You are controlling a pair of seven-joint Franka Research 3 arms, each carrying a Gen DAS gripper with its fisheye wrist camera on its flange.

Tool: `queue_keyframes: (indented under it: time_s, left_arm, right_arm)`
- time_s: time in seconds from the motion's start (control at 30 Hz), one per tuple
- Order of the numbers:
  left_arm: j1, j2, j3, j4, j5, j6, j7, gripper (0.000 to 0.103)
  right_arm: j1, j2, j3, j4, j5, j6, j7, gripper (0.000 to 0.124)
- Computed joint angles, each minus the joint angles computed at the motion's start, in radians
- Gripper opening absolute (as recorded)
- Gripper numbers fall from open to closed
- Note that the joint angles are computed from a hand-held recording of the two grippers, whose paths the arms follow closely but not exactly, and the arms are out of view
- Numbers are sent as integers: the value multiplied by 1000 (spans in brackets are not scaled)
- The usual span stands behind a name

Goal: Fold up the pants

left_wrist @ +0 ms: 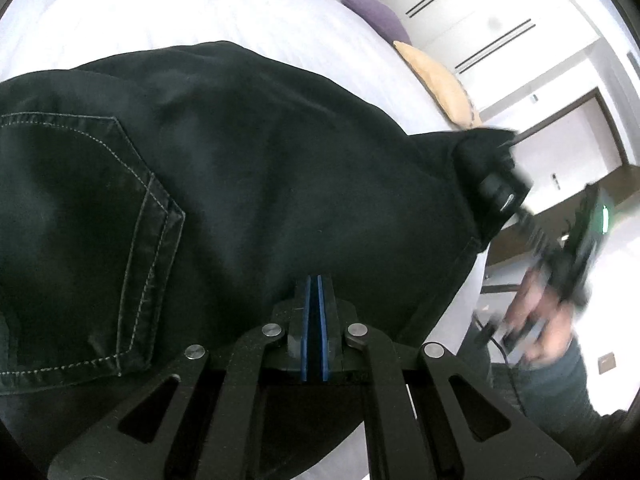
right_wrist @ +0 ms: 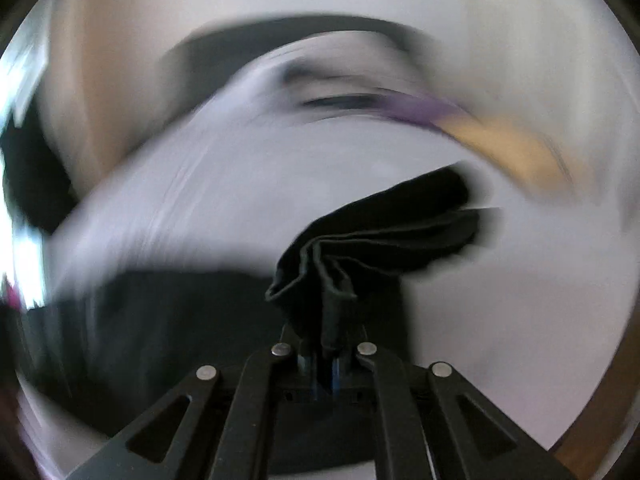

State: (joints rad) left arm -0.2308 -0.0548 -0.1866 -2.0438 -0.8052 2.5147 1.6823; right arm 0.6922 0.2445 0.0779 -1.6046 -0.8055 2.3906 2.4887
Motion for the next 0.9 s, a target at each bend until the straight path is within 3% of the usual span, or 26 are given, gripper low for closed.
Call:
queue_keyframes:
  time_s: [0.07,0.17,0.27,0.3,0.33,0.4,0.67,0.9]
  left_arm:
    - [2,3,3,5,-18,-6,4,3]
    - [7,5,7,19,-52,-23,32,3]
    - [12,42,6,70,-141,-39,58,18]
    - [16,54,2,85,-155,-41,59,29]
    - [19,73,-4,110,-180,-40,62,56]
    - [23,96,-21,143,-231,-6,71,88]
    - [82,273,-71,379,-234,-125,-8,88]
    - [137,325,-103,423,-185,-186,-59,87]
  right_arm:
    - [45,100,31,91,19,-91,-163,5]
    - [95,137,-3,103,26,-108,-111,5]
    - [128,141,-27,109,-21,-129,-96,5]
    - [132,141,-29,111,-29,-135,-106,5]
    - [135,141,-31,114,-35,-139,-112,5]
    - [147,145,-37,119,-65,-144,-103,5]
    - [209,183,-45,200,-173,-234,-104,6]
    - [252,205,-49,247,-216,-266,-121,6]
